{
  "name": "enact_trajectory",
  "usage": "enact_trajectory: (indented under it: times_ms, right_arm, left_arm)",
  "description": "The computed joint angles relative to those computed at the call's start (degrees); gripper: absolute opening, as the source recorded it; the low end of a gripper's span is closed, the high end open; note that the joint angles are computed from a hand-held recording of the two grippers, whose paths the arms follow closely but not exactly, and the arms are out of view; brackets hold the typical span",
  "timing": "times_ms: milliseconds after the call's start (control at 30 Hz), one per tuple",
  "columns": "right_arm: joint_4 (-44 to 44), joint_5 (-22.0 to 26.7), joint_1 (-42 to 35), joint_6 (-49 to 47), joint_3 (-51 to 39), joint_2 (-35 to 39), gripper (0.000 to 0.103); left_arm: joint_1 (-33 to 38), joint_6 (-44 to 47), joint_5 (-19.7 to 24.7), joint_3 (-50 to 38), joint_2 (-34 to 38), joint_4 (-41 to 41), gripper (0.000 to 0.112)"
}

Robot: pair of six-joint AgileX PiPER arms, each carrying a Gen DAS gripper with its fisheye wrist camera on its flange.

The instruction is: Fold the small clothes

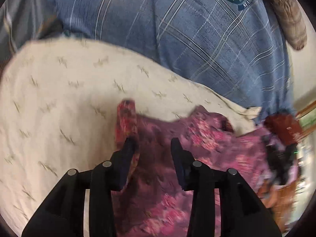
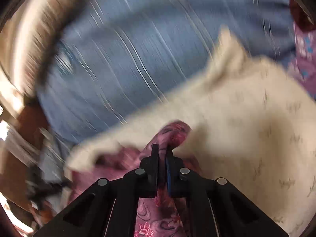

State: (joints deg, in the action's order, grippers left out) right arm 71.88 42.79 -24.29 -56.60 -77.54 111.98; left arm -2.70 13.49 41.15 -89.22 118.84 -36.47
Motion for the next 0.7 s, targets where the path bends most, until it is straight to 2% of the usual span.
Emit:
enact_trajectory:
  times_ms: [67,100,200,267,300,367,400,433,467,500,533,567,700]
  right_arm:
    - [0.2,-0.7,-0.4,1.8,-1.9,2.5,0.004]
    - [-3.1,-2.3,0.3,5.0,-3.2,3.9,0.004]
    - [-18.4,-3.4,2.3,18.8,-7.6,8.0,0.004]
    - [-19.4,-3.3,1.9,19.9,-5.8,6.2,0.010]
    - [-17.2,-3.9,1.4,17.6,-3.3,4.4,0.010]
    - [-12.6,-1.6,-0.7,12.0,1.8,-0.5,0.011]
    - [-11.3,-0.4,-1.8,10.1,4.0,-2.7,0.014]
    - [-9.2,1.4,-3.3,7.2,6.8,-5.1,0.022]
    - [-6.6,3.8,-5.3,3.4,10.4,-7.8,0.034]
    - [-4.0,6.3,-7.8,-0.8,15.2,-11.3,0.040]
    - [-3.1,8.5,-10.0,-3.0,18.2,-13.6,0.049]
    - [-2.6,12.3,-13.5,-5.6,22.6,-17.0,0.053]
    - [-4.5,21.6,-23.8,-10.7,33.3,-23.4,0.054]
  left_arm:
    - [-0.9,-4.8,-0.5,-2.5,2.0,4.4,0.023]
    - [-1.3,-7.5,0.1,-4.5,3.7,6.8,0.019]
    - [-1.5,-13.0,1.4,-7.1,5.9,12.0,0.016]
    - [0.7,-9.6,2.2,-5.4,4.5,7.0,0.016]
    - [2.3,-6.6,2.9,-3.6,3.0,3.2,0.016]
    - [5.0,-1.0,4.8,0.6,-0.9,-2.7,0.017]
    - [6.6,3.6,5.4,4.8,-4.2,-6.6,0.021]
    - [7.4,6.1,5.3,8.0,-6.8,-8.5,0.026]
    - [8.8,9.9,5.9,13.6,-11.3,-10.8,0.042]
    - [9.9,13.1,6.1,17.5,-14.3,-13.4,0.055]
    - [11.4,17.2,6.7,23.2,-18.5,-16.4,0.059]
    - [12.7,20.3,7.8,27.7,-21.8,-18.6,0.060]
    - [18.4,30.2,13.9,40.7,-30.2,-26.0,0.063]
